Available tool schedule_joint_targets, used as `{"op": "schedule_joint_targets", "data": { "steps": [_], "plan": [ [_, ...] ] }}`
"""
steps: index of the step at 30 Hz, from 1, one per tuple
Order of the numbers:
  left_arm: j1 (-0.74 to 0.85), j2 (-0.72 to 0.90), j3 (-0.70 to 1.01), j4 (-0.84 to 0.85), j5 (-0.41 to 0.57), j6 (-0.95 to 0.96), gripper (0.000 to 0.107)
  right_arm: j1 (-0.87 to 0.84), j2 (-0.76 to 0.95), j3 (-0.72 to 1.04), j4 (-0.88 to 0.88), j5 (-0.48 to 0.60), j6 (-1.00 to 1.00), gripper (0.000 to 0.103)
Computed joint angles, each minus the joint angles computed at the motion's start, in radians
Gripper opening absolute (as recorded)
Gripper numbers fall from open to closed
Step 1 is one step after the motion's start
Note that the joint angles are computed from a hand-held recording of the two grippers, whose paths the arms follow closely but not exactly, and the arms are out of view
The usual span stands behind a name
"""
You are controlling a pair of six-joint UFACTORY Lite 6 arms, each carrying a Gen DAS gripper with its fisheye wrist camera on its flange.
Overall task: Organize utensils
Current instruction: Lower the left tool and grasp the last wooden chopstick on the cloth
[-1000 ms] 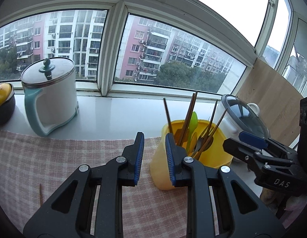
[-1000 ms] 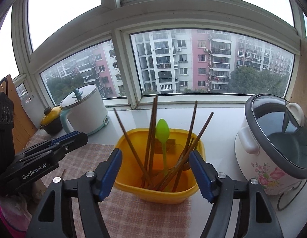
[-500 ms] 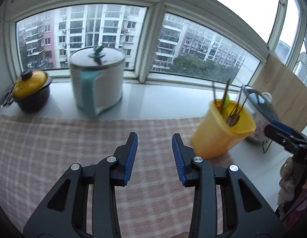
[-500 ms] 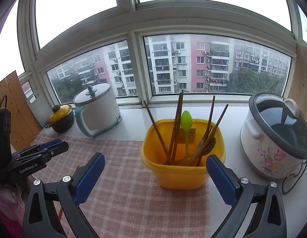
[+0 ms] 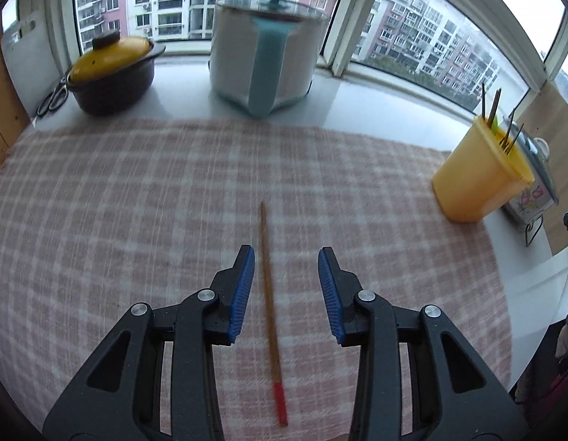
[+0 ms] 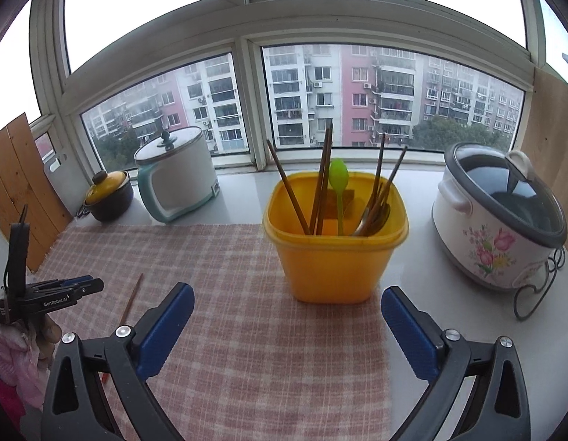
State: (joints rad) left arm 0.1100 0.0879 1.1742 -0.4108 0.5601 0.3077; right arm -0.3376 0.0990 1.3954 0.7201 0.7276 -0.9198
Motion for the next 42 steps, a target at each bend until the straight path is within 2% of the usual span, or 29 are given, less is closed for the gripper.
{"op": "schedule_joint_targets", "data": {
  "steps": [5,8,14,28,34,38,42],
  "plan": [
    [-0.009,-0.004,-0.071,-0.006,0.004,0.023,0.036,-0.026,-0.046,-0.079,0.007,-0.006,-0.01,0.103],
    [-0.016,0.014,-0.085,-0.002,0.014,0.029,0.023,-0.041,-0.059,-0.107,0.006,-0.007,-0.013,0.103],
    [-0.021,0.096,-0.029,0.049,0.046,-0.03,0.018,-0.065,-0.085,-0.156,0.005,-0.004,-0.009,0.103],
    [-0.071,0.268,0.145,0.206,0.119,-0.121,0.018,-0.119,-0.094,-0.215,0.012,0.009,-0.01,0.103],
    [-0.09,0.312,0.181,0.238,0.11,-0.161,0.007,-0.135,-0.093,-0.224,0.016,0.012,-0.009,0.103],
    [-0.086,0.338,0.202,0.202,0.089,-0.132,0.005,-0.138,-0.088,-0.225,0.011,0.009,-0.005,0.103],
    [-0.061,0.291,0.15,0.158,0.071,-0.097,0.004,-0.141,-0.085,-0.225,0.008,0.012,-0.001,0.103]
  ]
}}
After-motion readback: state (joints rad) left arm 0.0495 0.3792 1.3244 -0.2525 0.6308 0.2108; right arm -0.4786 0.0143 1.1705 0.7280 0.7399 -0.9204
